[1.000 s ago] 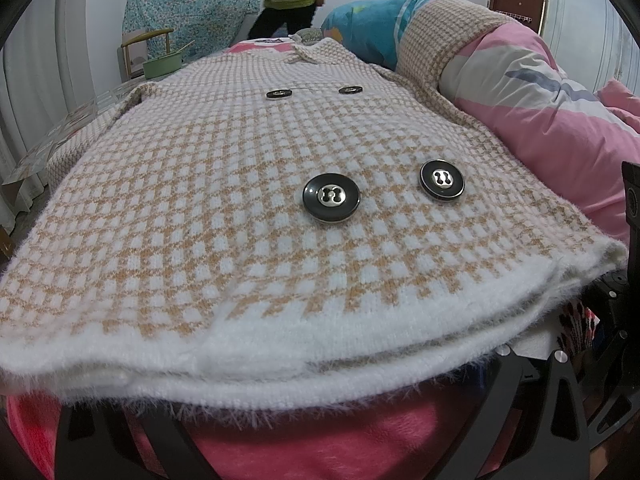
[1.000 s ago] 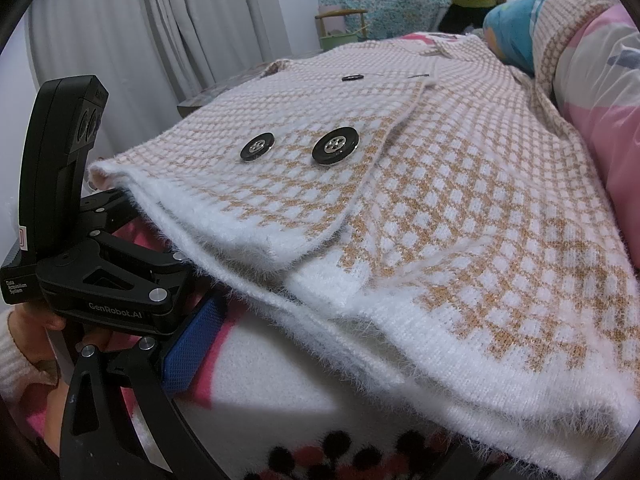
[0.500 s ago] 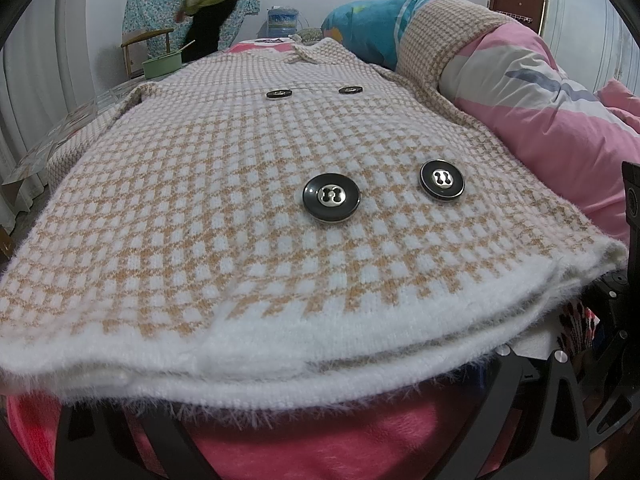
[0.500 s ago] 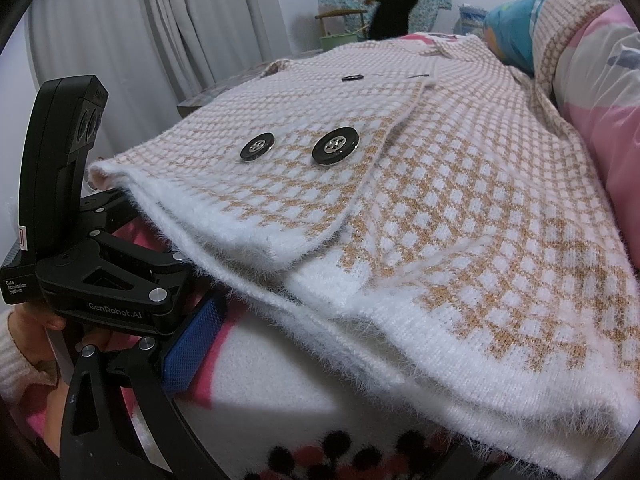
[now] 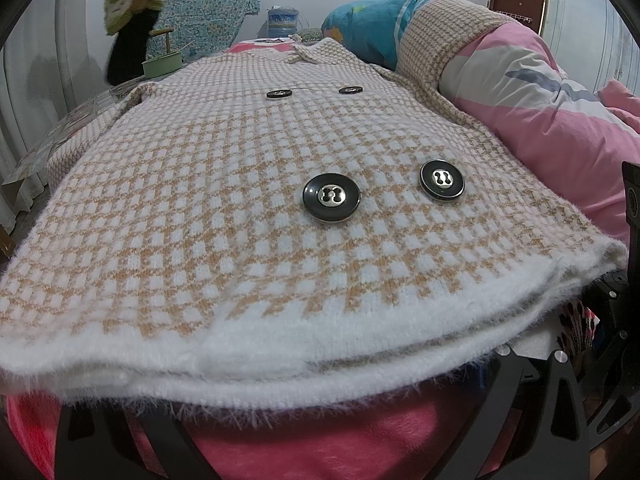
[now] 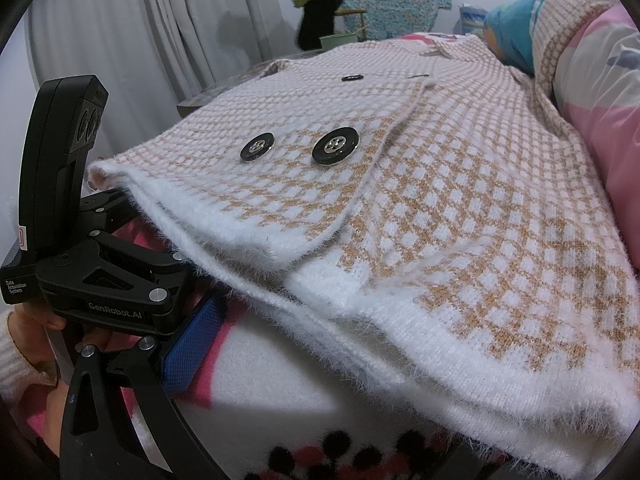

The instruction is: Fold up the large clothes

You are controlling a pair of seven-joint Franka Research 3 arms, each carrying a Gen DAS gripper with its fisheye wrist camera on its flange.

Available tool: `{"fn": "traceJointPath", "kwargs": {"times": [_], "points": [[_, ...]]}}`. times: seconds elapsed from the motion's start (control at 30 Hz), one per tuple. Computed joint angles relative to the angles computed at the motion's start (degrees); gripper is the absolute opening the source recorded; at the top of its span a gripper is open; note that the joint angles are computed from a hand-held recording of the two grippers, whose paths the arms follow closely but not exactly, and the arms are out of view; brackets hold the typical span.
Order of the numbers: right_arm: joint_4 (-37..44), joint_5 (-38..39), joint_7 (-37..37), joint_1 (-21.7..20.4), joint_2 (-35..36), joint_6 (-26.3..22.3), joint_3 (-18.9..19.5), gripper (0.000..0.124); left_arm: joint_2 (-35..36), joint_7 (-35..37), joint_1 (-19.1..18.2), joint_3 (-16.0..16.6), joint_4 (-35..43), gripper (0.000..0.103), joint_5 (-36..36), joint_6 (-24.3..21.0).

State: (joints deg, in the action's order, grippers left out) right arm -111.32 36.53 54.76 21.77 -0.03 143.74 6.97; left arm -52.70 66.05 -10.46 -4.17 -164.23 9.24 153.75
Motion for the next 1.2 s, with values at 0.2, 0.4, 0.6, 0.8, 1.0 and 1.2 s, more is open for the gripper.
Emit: {"fn": "traceJointPath", "kwargs": {"times": [0.2, 0.4, 0.6, 0.8, 1.0, 1.2], "points": [[0.0, -0.1, 0.0, 0.0, 0.0, 0.0, 0.0, 0.097, 0.0, 0.1, 0.0, 0.0, 0.0, 0.098, -0.1, -0.2], [0.0, -0.1, 0.0, 0.0, 0.0, 0.0, 0.0, 0.097, -0.2, 0.1, -0.1, 0.0, 0.0, 0.098, -0.2, -0.4], [0.1, -1.7, 1.4, 0.1, -0.1, -0.3, 0.0, 0.097, -0.2, 0.1, -0.1, -0.1, 0.1, 0.098, -0.2, -0.6], [-0.7, -3.6, 3.5, 0.2, -1.2, 0.5, 0.1, 0.096, -0.9, -0.8, 0.4, -0.8, 0.4, 0.098, 0.1, -2.1], [-2.2, -2.4, 3.0, 0.4, -2.1, 1.8, -0.2, 0.095, -4.2, -1.0, -0.2, -0.2, -1.3, 0.098, -0.2, -3.2], [-2.3, -3.7, 3.6, 0.5, -1.9, 2.3, -0.1, 0.095, -3.4, -1.9, 0.1, -0.9, -1.2, 0.098, 0.4, -2.6]]}}
